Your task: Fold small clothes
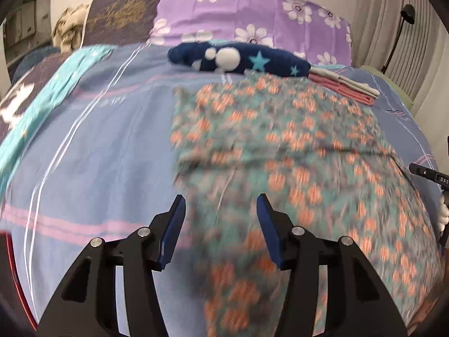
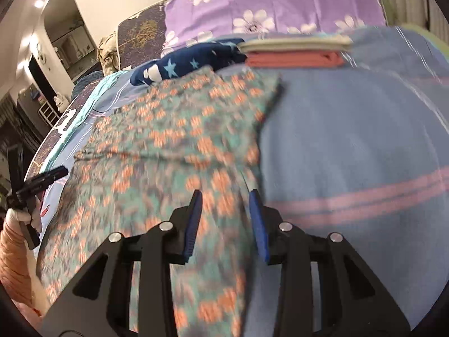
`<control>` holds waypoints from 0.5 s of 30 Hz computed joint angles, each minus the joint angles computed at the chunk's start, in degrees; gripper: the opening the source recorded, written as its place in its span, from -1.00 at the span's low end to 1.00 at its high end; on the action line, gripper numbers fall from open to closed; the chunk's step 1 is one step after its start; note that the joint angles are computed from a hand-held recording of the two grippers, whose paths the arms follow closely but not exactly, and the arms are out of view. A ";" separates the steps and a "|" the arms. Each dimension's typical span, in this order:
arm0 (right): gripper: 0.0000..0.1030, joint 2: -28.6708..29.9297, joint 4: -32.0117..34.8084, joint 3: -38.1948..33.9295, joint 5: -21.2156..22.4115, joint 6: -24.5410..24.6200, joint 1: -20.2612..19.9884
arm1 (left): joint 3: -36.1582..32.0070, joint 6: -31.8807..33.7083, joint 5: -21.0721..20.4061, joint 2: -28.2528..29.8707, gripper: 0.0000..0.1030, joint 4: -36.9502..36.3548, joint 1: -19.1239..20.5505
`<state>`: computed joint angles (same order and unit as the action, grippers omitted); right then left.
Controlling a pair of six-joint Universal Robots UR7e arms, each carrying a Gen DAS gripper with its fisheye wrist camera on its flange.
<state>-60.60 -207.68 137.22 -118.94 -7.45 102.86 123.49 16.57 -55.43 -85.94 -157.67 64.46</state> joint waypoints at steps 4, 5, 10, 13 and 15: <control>-0.31 -2.07 -2.02 4.91 2.94 3.16 -1.19 | 1.94 -3.68 -6.02 -5.55 0.03 6.30 2.96; -0.31 -2.18 -2.60 5.78 3.23 3.70 -1.30 | 2.52 -3.76 -6.51 -6.19 0.03 7.02 3.35; -0.31 -1.54 -8.86 11.51 4.06 5.18 -1.26 | 7.00 -1.88 -9.31 -10.94 0.03 6.25 4.43; -0.31 -0.88 -11.84 14.05 3.86 6.34 -0.30 | 8.86 -1.59 -11.29 -13.13 0.03 5.82 5.06; -0.31 -0.06 -13.86 15.48 3.05 7.09 0.83 | 9.84 -1.39 -12.30 -14.85 0.03 6.61 5.25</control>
